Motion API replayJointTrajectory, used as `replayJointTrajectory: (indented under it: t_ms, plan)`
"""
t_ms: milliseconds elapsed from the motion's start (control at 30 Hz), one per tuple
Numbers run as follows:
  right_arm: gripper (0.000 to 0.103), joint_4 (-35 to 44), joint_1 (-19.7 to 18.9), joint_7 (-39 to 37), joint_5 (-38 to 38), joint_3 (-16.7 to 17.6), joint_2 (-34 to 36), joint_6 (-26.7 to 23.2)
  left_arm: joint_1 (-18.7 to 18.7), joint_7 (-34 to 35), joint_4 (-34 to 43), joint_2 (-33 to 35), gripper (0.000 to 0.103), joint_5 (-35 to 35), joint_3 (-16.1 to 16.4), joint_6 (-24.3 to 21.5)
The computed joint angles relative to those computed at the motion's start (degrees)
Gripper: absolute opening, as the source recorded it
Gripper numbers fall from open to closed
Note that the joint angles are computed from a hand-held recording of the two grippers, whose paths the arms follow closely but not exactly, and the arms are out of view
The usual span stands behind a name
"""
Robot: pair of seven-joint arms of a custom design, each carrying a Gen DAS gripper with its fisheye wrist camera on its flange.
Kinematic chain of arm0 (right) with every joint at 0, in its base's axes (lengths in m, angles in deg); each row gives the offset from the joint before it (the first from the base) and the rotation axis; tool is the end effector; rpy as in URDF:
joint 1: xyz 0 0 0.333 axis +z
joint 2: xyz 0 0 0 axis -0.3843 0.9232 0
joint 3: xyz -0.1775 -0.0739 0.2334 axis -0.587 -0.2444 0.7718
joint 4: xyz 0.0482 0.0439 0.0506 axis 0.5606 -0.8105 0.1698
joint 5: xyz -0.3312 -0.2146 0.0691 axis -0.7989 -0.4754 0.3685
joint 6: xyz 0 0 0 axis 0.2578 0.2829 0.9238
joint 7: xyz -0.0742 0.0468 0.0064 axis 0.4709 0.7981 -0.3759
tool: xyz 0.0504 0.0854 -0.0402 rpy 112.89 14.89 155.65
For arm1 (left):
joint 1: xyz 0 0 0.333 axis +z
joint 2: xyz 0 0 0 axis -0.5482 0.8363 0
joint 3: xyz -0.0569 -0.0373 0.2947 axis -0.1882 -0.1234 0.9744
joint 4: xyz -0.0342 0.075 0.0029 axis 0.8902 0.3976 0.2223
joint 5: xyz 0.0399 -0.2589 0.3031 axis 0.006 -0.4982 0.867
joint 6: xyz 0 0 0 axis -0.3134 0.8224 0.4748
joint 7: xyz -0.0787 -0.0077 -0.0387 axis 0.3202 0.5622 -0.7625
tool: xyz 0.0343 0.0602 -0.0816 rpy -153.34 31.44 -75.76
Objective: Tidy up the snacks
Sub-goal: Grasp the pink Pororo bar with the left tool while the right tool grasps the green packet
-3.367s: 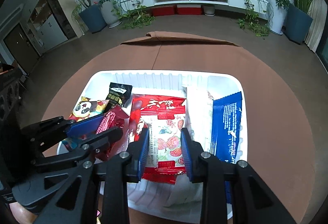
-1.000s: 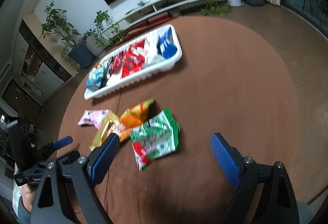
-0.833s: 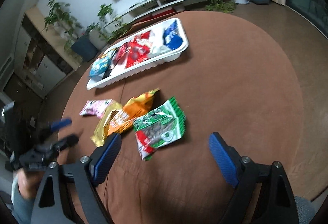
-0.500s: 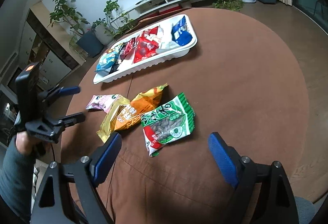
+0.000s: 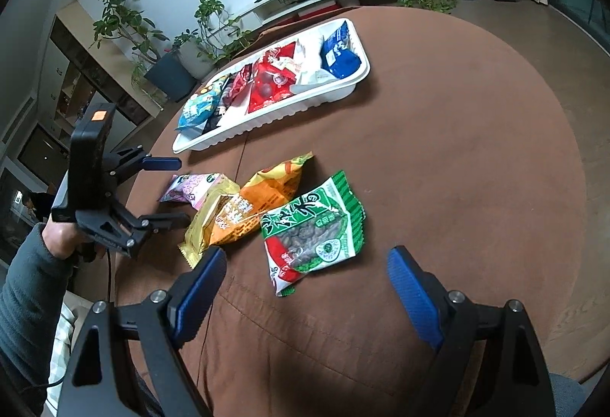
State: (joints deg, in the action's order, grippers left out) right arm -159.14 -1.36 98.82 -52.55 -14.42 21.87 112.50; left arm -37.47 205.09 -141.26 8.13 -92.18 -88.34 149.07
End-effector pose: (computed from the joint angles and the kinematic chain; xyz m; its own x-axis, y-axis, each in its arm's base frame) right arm 0.4699 0.1955 0.5217 0.3161 -0.8487 -0.4241 -0.8912 -0.1124 -0.4395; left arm 0.5559 -0.1201 0.5013 -0.6081 -0.7937 -0.0121 -0.7443 0.5754 -0.3391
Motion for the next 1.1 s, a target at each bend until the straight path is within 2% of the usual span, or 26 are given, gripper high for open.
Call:
replayJointTrajectory:
  t_ms: [67, 200, 267, 400, 467, 500, 733, 833, 867, 933, 1067, 1100]
  plan:
    - [0.089, -0.02, 0.06, -0.03, -0.04, 0.09, -0.04, -0.06, 0.07, 0.23, 0.98, 1.05, 0.100, -0.45, 0.12, -2.15]
    - [0.089, -0.14, 0.04, 0.36, -0.24, 0.21, -0.21, 0.08, 0.14, 1.06, 0.32, 0.20, 0.096, -1.17, 0.07, -2.57]
    - [0.089, -0.10, -0.06, 0.99, -0.73, 0.39, -0.14, 0.21, -0.04, 1.24, -0.60, -1.01, 0.082, -1.60, 0.01, -2.60]
    - [0.089, 0.23, -0.21, 2.15, -2.21, 0.81, 0.22, 0.31, -0.29, -3.22, -2.43, -2.93, 0.065, -0.97, -0.26, -1.22]
    - [0.089, 0.25, -0.47, 3.22, -4.35, 1.47, 0.21, 0.67, -0.30, -6.99, -3.63, -3.92, 0.054, -0.50, -0.37, 0.23]
    - [0.089, 0.30, -0.58, 3.71, -5.38, 1.68, 0.22, 0.76, -0.26, -9.30, -4.33, -4.44, 0.052, -0.18, -0.44, 1.14]
    - [0.086, 3.44, -1.16, 4.55, -13.30, 2.59, 2.69, -2.34, -0.60, -19.13, -7.00, -7.00, 0.051, 2.13, -0.67, 2.53]
    - [0.086, 5.55, -1.71, 6.02, -15.59, 2.78, 4.56, -3.99, -1.09, -21.73, -8.00, -7.63, 0.050, 1.06, -0.38, 3.60]
    - [0.086, 6.46, -1.98, 7.25, -16.05, 2.81, 5.33, -5.07, -1.16, -22.50, -8.73, -8.27, 0.043, 0.23, -0.11, 4.17]
    - [0.086, 7.45, -2.18, 8.88, -14.93, 2.51, 6.02, -6.72, -1.52, -23.68, -11.08, -10.09, 0.037, -1.86, 0.41, 5.65]
    - [0.086, 7.60, -2.34, 10.48, -12.11, 2.24, 6.28, -7.32, -2.07, -24.98, -15.33, -13.86, 0.037, -3.74, 0.92, 7.71]
    - [0.082, 7.73, -2.27, 10.48, -11.77, 2.30, 6.49, -7.20, -2.10, -25.58, -15.65, -14.18, 0.037, -3.22, 0.72, 7.82]
